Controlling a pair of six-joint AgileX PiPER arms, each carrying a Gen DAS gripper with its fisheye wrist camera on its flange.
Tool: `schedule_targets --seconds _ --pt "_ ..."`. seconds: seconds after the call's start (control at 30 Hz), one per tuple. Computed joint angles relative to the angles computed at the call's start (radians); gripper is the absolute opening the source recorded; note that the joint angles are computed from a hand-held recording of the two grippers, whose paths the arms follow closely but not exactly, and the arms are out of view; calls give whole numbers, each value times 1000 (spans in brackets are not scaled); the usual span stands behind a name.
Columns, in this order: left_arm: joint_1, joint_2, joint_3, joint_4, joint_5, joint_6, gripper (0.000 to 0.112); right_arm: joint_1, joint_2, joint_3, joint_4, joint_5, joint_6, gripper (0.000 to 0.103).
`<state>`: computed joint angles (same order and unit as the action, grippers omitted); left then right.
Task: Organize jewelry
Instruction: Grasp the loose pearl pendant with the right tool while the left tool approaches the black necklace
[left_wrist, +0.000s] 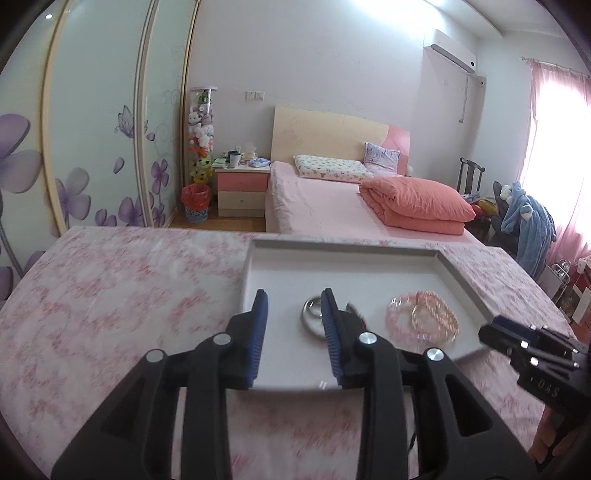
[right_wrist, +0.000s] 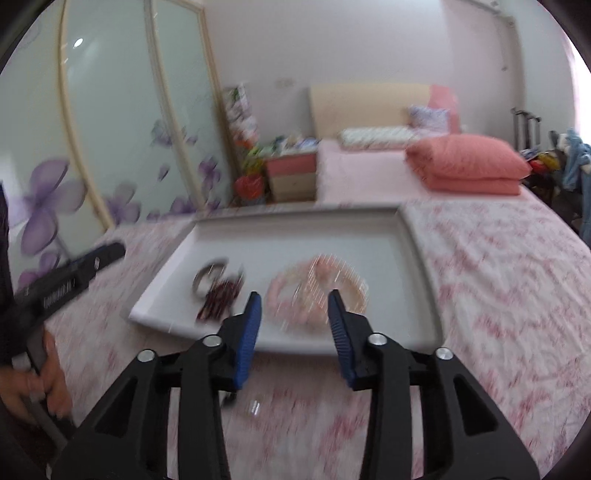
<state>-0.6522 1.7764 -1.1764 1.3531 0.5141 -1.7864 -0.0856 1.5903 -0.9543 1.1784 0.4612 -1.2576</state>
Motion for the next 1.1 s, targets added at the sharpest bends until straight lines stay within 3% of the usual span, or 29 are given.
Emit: schedule_targets --seconds 0.13,0.6,1.1 --pt "-14 -69 110 0 6 -42 40 10 -5 36 -133 73 68 24" --pt "-27 -140 223 -47 3 -47 47 125 31 42 -386 -23 288 22" --pt "-32 -103 195 -87 -12 -14 48 148 49 30 -432 -66 332 14"
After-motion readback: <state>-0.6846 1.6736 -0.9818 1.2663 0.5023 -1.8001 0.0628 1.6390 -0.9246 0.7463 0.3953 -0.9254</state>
